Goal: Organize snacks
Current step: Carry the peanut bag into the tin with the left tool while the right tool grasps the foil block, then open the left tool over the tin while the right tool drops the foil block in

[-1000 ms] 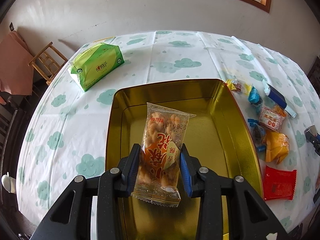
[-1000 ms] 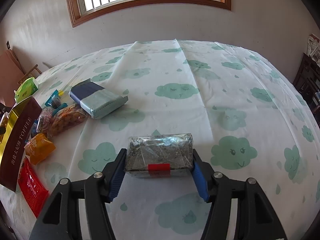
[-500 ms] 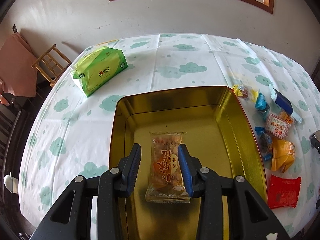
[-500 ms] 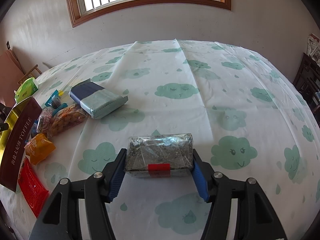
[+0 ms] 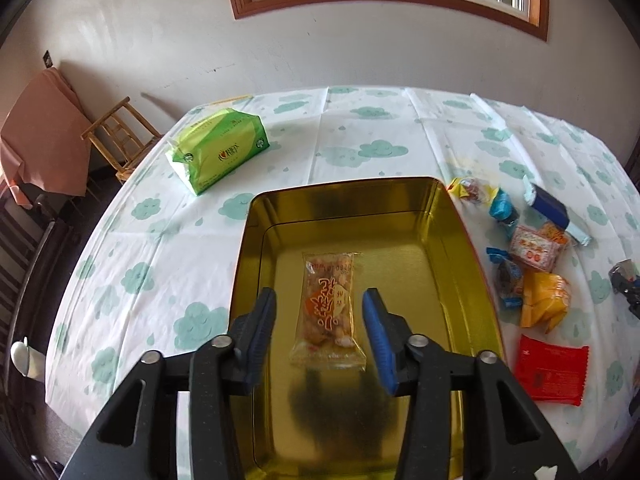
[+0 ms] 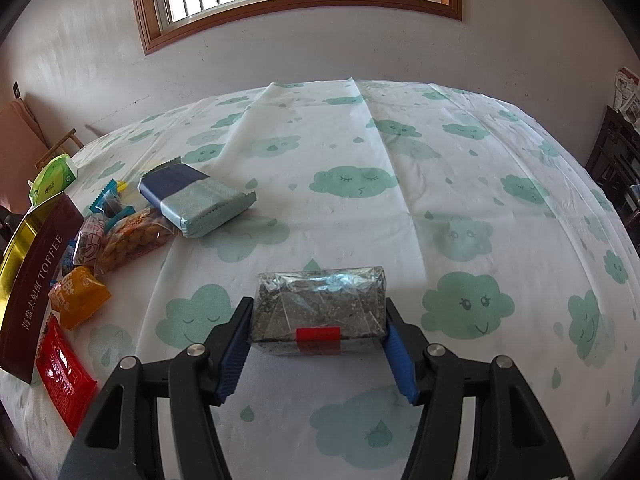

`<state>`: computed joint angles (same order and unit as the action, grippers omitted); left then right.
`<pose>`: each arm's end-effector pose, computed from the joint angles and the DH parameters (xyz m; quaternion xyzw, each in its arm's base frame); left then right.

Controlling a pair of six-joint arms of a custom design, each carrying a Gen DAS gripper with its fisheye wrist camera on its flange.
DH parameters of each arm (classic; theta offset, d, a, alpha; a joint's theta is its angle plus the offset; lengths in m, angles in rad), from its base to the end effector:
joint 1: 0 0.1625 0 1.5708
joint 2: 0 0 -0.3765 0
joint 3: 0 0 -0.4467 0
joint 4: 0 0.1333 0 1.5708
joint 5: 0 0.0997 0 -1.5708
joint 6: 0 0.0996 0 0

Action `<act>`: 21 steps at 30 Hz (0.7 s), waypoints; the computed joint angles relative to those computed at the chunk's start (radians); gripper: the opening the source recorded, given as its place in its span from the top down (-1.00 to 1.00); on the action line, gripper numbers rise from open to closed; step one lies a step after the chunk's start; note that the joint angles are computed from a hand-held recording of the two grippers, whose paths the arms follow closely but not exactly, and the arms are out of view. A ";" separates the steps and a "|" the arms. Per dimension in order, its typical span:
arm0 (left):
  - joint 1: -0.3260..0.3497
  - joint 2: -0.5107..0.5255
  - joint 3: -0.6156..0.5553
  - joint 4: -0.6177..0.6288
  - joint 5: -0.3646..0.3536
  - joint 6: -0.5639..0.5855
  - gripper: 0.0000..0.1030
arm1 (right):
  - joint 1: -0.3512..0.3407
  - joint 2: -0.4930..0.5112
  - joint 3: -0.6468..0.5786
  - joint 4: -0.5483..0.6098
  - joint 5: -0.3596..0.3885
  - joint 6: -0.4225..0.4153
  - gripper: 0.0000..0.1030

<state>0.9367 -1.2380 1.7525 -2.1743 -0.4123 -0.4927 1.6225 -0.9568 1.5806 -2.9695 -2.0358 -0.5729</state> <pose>-0.1833 -0.6283 0.2676 0.0348 0.8357 -0.3235 0.4424 0.1254 -0.7075 0.2155 0.1940 -0.8841 0.3003 0.3009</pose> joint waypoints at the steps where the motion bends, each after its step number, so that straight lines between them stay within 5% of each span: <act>1: -0.007 -0.007 0.010 0.000 0.008 -0.009 0.04 | 0.000 0.000 0.000 0.000 0.000 0.000 -0.20; 7: -0.037 -0.050 0.073 -0.020 0.051 -0.041 -0.31 | 0.000 0.000 0.001 -0.001 0.001 -0.001 -0.20; 13: -0.033 -0.100 0.119 -0.022 0.041 -0.074 -0.32 | 0.002 -0.004 0.010 -0.014 0.002 -0.011 -0.20; 21: -0.008 -0.229 0.236 -0.232 0.040 -0.041 -0.32 | 0.056 -0.050 0.048 0.015 0.070 0.010 -0.20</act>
